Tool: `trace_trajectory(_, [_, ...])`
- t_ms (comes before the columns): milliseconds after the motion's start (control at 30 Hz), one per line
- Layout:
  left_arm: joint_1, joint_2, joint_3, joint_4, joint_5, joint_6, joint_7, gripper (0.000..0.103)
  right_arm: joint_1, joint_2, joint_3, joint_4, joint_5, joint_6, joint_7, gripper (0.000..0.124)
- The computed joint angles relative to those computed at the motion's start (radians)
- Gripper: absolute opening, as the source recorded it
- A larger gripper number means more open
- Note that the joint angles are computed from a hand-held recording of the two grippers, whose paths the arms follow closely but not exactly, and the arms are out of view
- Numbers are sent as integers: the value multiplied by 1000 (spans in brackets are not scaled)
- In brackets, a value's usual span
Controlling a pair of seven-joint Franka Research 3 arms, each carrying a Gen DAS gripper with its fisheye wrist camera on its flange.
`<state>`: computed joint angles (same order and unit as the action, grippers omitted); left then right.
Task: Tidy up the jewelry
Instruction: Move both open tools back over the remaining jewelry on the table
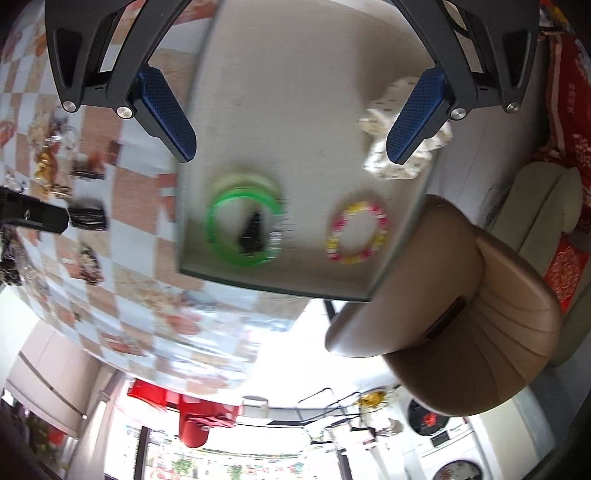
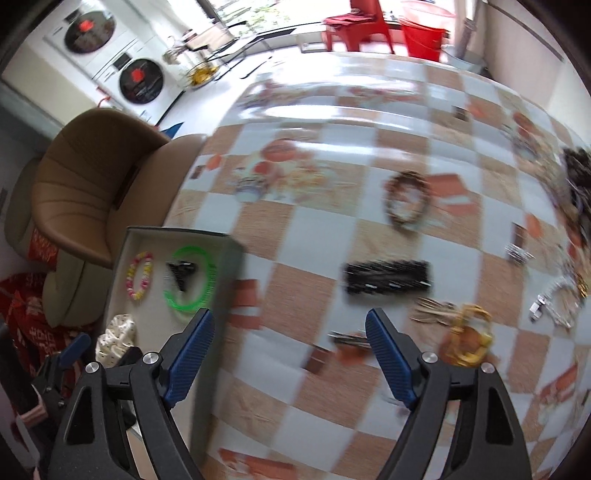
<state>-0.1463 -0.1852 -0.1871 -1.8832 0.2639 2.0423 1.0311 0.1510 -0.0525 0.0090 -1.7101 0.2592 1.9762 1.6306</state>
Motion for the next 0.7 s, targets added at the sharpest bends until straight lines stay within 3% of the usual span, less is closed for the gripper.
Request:
trace_trajectory(333, [-67,119,-39,137,-75,-3,50,103,-80,-65,-51,-75,-29,-34,-6,86])
trace_trajectory(700, [-139,334,-65,341,-25,0,136,103,-148,-37,-81,-67,-82,-27,-51,86])
